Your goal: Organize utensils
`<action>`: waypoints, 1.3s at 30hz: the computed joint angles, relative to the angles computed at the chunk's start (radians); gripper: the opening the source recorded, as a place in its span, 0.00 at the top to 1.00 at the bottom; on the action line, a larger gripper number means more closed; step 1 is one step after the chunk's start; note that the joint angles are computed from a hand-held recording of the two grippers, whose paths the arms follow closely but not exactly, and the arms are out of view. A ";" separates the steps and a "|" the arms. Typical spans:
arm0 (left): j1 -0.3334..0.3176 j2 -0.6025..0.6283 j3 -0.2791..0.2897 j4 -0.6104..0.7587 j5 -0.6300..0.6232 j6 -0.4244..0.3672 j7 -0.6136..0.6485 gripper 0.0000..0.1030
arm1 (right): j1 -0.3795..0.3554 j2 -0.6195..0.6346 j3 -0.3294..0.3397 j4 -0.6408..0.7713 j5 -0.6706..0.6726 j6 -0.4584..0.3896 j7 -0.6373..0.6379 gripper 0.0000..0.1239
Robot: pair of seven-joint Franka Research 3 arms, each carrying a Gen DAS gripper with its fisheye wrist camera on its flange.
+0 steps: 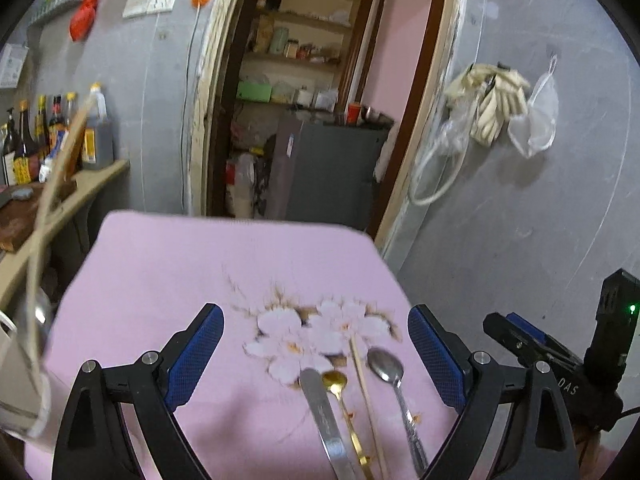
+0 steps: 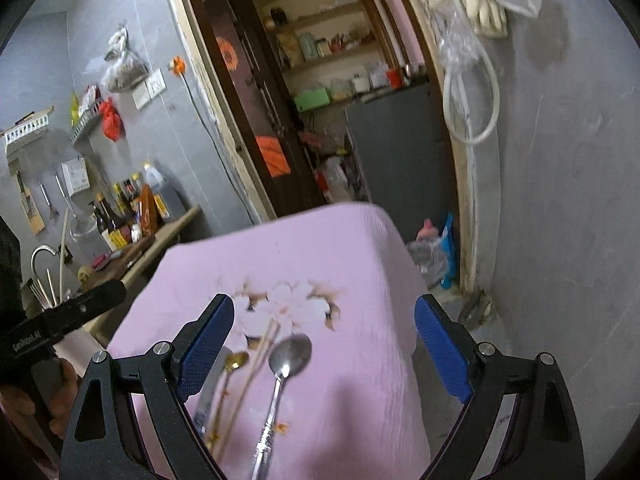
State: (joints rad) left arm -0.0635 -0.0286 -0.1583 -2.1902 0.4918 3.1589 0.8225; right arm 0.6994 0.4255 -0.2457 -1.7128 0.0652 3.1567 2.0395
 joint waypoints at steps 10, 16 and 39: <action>-0.032 0.084 -0.049 0.008 -0.521 -0.083 0.441 0.13 | -0.329 0.079 0.420 0.060 0.183 -0.071 -0.300 0.41; -0.009 0.130 -0.096 0.037 -0.685 -0.157 0.583 0.32 | -0.405 0.130 0.541 0.109 0.291 -0.141 -0.473 0.61; 0.074 0.217 -0.167 0.155 -1.199 -0.320 0.977 0.77 | -0.406 0.295 0.560 0.386 0.614 -0.454 -0.742 0.72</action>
State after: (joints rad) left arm 0.0108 0.1884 -0.3257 -2.0353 -0.7068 2.8391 1.7995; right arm 0.2936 0.7210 0.3147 -1.3267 0.6796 2.7027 1.2970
